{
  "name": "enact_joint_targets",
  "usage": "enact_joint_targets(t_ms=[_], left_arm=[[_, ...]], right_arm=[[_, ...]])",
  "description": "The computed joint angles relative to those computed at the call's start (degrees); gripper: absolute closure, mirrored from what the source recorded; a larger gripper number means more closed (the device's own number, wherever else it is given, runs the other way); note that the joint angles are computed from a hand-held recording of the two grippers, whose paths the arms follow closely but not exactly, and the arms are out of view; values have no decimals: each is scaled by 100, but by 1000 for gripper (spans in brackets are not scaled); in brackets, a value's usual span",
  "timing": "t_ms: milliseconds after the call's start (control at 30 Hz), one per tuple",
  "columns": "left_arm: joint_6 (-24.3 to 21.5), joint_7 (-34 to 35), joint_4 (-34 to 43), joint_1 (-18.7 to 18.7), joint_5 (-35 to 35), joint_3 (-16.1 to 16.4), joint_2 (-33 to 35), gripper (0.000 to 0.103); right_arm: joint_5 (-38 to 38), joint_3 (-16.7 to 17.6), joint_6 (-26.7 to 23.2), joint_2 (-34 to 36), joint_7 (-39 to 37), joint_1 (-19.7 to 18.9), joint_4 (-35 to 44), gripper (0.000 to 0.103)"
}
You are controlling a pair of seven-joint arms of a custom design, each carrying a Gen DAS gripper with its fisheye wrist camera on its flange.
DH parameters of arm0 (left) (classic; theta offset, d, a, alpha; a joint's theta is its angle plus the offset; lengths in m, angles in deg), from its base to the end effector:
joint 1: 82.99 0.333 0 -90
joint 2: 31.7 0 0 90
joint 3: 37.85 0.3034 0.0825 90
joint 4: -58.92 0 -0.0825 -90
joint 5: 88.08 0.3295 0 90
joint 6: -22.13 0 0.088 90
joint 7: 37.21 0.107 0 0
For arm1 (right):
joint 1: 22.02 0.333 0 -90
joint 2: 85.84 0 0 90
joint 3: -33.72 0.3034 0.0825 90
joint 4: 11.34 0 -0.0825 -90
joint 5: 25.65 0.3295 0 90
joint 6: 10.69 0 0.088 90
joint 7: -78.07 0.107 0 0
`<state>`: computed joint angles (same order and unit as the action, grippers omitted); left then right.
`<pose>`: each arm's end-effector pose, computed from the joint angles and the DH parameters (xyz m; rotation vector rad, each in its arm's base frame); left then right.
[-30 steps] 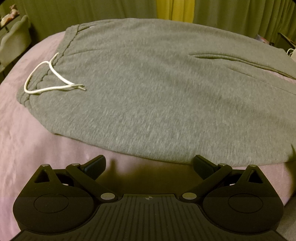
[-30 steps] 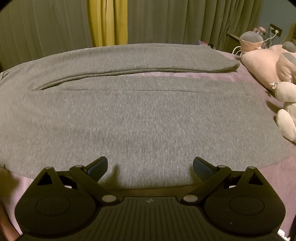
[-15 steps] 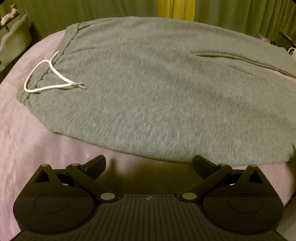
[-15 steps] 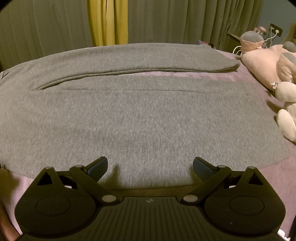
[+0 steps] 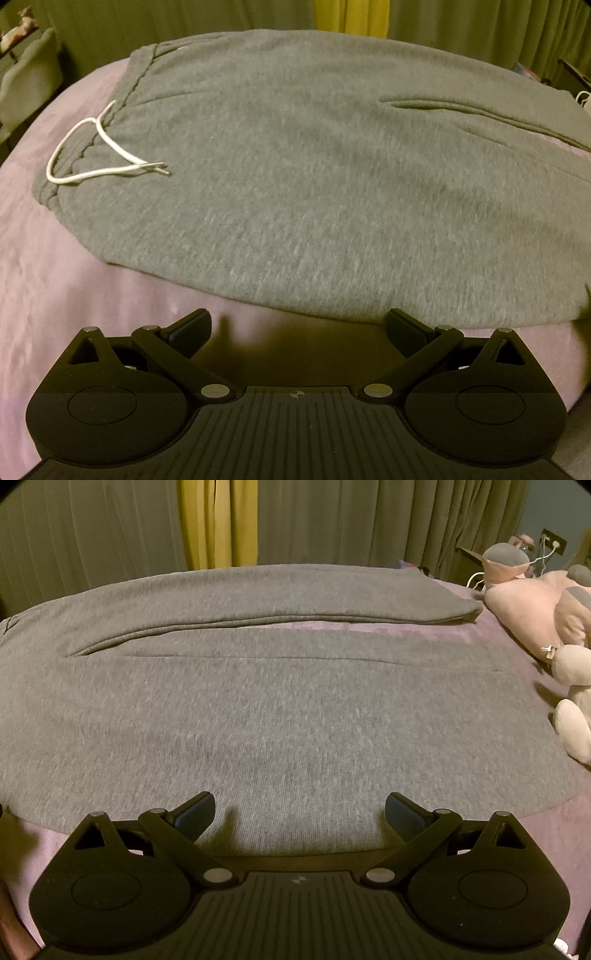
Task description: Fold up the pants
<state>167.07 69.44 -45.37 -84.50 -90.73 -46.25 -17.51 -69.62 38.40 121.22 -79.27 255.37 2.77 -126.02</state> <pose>0.6017 -0.0970 0.4672 -1.5225 2.3449 -0.5123 0.4870 0.2571 0.4408 -1.3473 2.3710 -0.7688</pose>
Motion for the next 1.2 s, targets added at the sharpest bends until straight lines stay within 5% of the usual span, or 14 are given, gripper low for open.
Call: enact_joint_targets(t_ms=[433, 667, 967, 1100, 1200], left_arm=[[9, -24, -18, -29, 76, 5, -8, 0], [-27, -72, 20, -49, 120, 11, 15, 0], [-1, -270, 65, -126, 341, 56, 64, 0], [322, -1102, 302, -336, 742, 210, 250, 0], [200, -2051, 1093, -596, 1204, 402, 756, 0]], right_arm=[[43, -3, 72, -16, -65, -10, -27, 4], [295, -52, 518, -152, 55, -155, -270, 4], [-564, -146, 1646, -697, 2038, -639, -1105, 4], [340, -289, 2409, -460, 1006, -1006, -1052, 4], [1438, -368, 1941, 5, -209, -1166, -292, 4]])
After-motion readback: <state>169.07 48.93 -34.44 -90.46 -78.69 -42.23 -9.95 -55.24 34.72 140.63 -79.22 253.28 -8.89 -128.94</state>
